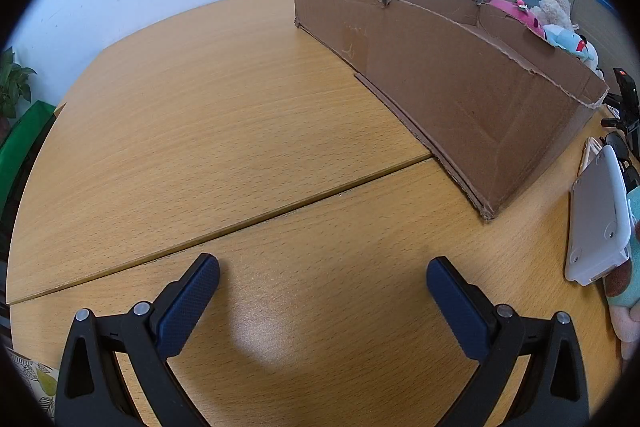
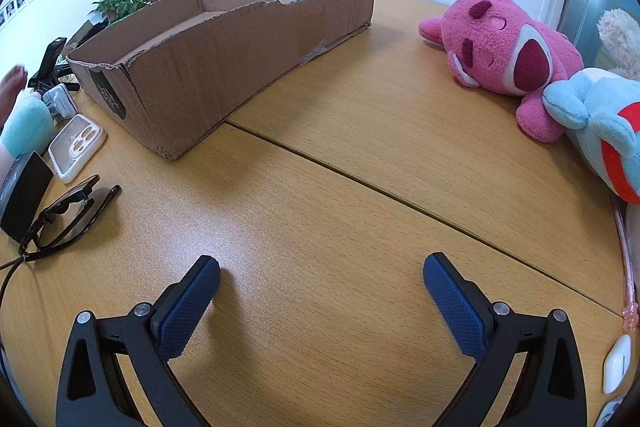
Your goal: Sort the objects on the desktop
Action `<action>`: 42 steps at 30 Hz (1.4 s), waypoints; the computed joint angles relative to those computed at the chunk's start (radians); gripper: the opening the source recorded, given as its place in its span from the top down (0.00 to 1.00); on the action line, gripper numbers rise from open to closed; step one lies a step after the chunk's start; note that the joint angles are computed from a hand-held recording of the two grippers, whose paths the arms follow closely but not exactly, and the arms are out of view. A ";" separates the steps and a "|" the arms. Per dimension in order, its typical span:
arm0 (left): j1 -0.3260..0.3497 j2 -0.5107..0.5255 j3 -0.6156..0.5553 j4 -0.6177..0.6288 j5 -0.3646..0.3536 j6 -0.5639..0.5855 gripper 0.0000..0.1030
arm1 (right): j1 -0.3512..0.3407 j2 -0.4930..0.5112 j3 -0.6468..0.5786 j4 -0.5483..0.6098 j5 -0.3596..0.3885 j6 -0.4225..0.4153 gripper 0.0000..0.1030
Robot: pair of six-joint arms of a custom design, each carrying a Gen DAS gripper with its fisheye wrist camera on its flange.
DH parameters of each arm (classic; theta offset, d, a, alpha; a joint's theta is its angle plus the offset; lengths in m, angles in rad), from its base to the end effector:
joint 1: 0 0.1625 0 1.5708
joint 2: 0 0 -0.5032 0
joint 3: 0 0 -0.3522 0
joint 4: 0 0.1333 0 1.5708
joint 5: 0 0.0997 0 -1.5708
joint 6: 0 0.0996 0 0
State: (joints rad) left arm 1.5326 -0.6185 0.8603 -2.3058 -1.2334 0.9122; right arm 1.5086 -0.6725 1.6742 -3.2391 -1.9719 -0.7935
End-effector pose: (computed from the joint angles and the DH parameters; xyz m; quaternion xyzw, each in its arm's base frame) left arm 0.1324 -0.8900 0.3343 0.4009 0.8688 -0.1491 0.2494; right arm 0.0496 -0.7230 0.1689 0.2702 -0.8881 0.2136 0.3043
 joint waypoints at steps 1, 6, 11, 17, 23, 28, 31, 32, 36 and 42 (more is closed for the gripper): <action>0.002 0.001 -0.007 0.006 -0.001 0.002 0.00 | 0.000 -0.001 0.001 0.000 0.000 0.000 0.00; 0.000 -0.011 0.010 0.002 -0.001 -0.001 0.00 | 0.000 -0.002 0.006 -0.003 0.001 -0.002 0.00; -0.003 -0.009 0.011 -0.010 0.008 -0.020 0.00 | 0.011 0.003 0.027 -0.052 -0.028 0.043 0.00; -0.047 -0.064 0.265 -0.305 0.130 -0.210 0.00 | 0.074 0.084 0.026 -0.245 -0.234 0.305 0.00; -0.067 -0.091 0.307 -0.278 0.177 -0.283 0.00 | 0.097 0.110 0.001 -0.246 -0.294 0.368 0.00; -0.091 -0.237 0.541 -0.440 0.056 -0.298 0.01 | 0.192 0.140 0.089 -0.542 -0.331 0.221 0.00; -0.143 -0.348 0.704 -0.543 -0.049 -0.291 0.01 | 0.276 0.108 0.179 -0.693 -0.268 0.194 0.00; -0.162 -0.389 0.753 -0.552 -0.103 -0.295 0.00 | 0.308 0.099 0.205 -0.737 -0.248 0.182 0.00; -0.209 -0.472 0.856 -0.528 -0.250 -0.335 0.00 | 0.433 0.078 0.262 -0.801 -0.147 0.163 0.00; -0.236 -0.429 0.894 -0.412 -0.221 -0.439 0.00 | 0.514 0.145 0.253 -0.578 0.044 0.248 0.00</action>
